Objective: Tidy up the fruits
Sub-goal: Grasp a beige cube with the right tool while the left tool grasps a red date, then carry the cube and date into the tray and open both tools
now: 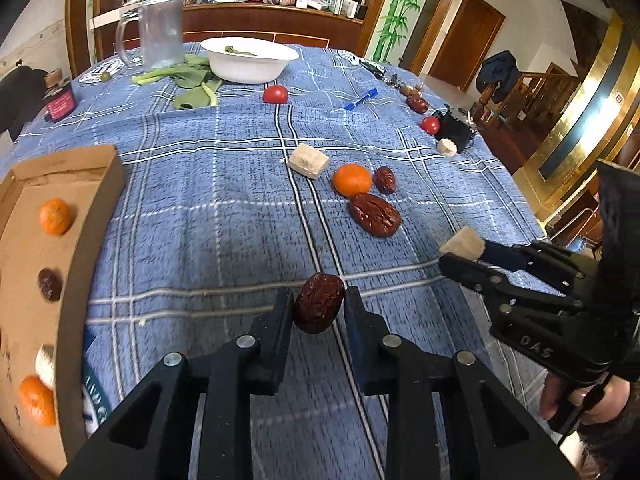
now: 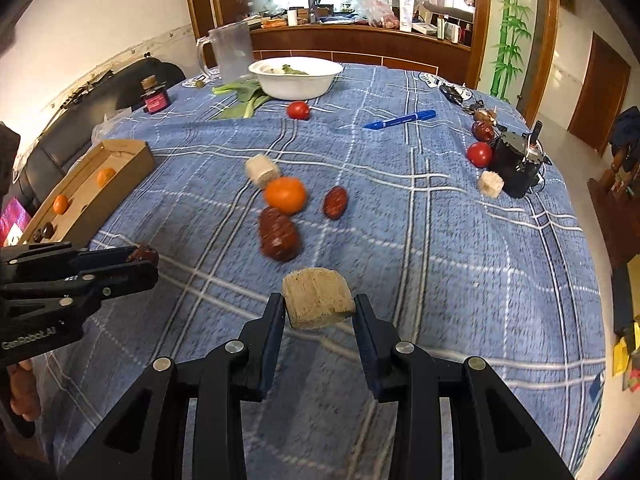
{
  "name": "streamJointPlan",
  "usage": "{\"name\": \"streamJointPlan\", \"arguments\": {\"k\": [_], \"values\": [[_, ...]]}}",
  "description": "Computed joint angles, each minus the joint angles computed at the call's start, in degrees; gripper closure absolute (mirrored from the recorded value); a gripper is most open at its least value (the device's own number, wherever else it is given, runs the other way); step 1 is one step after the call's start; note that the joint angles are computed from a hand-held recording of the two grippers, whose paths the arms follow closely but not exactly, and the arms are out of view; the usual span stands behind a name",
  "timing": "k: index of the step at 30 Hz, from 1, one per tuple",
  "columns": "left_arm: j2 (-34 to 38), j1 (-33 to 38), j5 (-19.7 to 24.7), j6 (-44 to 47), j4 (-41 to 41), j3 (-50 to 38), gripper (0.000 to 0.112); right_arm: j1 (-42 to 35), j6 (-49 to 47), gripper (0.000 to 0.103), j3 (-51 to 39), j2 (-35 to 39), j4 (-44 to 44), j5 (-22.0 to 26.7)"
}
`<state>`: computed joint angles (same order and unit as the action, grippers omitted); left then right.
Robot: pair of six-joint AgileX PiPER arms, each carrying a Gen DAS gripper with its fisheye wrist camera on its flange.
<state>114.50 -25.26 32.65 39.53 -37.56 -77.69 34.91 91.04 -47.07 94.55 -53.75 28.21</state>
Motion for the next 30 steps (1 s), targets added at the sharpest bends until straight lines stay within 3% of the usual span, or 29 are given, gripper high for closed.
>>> {"name": "streamJointPlan", "arguments": {"k": [14, 30], "values": [[-7.68, 9.81, 1.96, 9.86, -6.82, 7.17, 0.088, 7.26, -2.73, 0.066, -10.85, 5.22, 4.95, 6.04], [-8.87, 26.45, 5.50, 13.62, -8.63, 5.91, 0.087, 9.13, -24.86, 0.065, -40.18, 21.73, 16.14, 9.52]]}}
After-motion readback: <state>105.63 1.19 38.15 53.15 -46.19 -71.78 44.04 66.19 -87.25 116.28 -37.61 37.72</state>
